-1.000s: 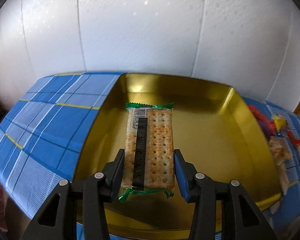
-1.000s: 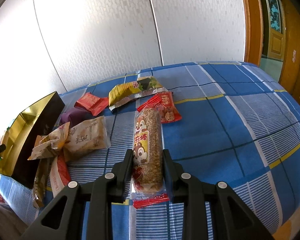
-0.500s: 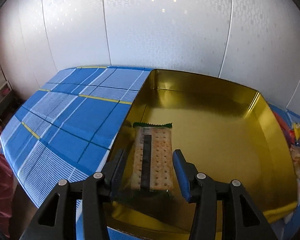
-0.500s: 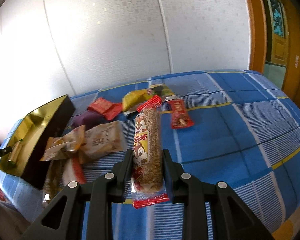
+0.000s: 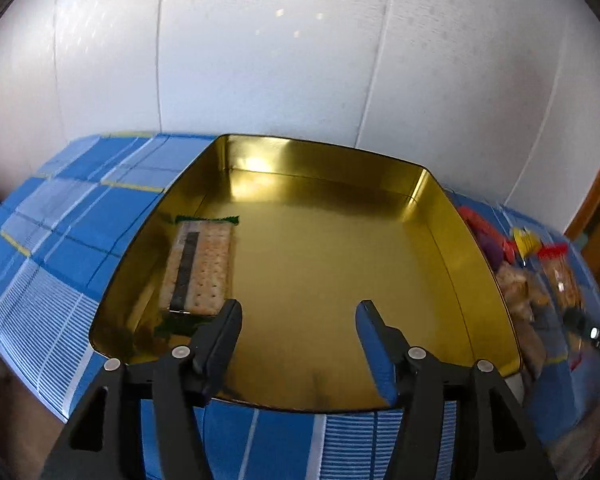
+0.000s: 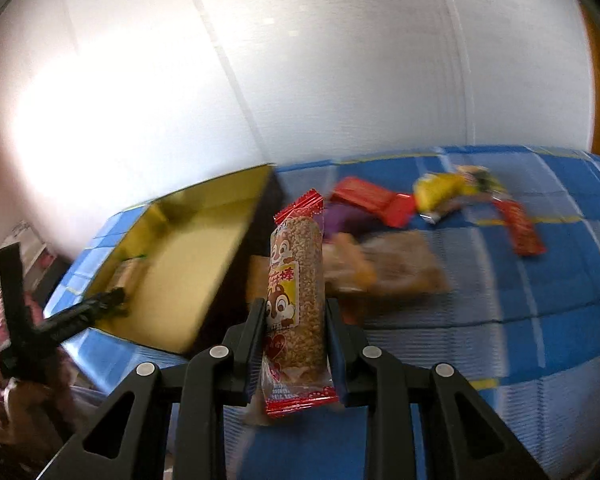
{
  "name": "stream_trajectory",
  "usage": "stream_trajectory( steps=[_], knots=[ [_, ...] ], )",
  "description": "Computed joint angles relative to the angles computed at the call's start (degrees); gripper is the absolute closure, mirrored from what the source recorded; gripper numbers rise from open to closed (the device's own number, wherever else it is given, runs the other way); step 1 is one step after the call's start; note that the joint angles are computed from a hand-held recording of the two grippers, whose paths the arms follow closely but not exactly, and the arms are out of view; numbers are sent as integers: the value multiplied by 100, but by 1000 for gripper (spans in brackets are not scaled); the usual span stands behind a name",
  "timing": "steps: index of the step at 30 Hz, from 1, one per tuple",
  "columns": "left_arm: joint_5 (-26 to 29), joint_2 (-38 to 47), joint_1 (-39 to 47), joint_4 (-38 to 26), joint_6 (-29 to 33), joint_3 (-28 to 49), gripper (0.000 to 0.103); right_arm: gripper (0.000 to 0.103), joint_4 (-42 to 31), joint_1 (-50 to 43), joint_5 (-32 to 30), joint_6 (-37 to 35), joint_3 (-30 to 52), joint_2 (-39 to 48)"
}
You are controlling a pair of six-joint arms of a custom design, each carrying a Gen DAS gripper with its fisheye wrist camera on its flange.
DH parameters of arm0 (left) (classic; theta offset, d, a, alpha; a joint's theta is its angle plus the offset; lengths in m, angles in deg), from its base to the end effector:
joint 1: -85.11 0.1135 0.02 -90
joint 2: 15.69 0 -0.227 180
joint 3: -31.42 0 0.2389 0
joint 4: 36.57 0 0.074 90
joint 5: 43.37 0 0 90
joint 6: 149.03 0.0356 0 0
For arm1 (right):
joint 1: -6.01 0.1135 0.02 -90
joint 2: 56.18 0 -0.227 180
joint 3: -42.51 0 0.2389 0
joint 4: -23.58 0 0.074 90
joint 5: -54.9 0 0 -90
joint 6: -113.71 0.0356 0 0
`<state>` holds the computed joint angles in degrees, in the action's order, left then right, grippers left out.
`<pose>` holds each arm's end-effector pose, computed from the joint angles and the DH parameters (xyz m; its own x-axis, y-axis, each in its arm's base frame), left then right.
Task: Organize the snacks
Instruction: 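Lower the squirrel peanut bar into the tray and open the right tool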
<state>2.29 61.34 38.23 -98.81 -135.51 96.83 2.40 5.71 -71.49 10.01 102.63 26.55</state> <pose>0.1759 -0.1514 0.1910 -0.5320 -0.4493 -0.7178 -0.5474 0.8292 -0.1133 0.2860 0.0196 0.1758 -0.5719 -0.1877 -0.7986 -0.5759 0.7851 0.2279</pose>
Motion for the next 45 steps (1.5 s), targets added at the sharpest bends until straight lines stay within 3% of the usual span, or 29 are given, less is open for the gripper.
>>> stream_trajectory(
  steps=[11,18,27,35,45],
  knots=[
    [-65,-198,-165,55,-174,-191,40,75,89,1313,523,598,152,-41],
    [-282,-282,-463,-527,-1011,-201,40,75,176,1612,810,847,377,310],
    [-393,-298,-502,-781,-1320,-189,40,75,349,1943,1304,911,587,660],
    [-374,-473,-448,-803,-1535,-347,40,73,481,1998,1553,918,740,820],
    [-388,-407,-443,-780,-1489,-286,35,73,344,1462,1135,767,611,604]
  ],
)
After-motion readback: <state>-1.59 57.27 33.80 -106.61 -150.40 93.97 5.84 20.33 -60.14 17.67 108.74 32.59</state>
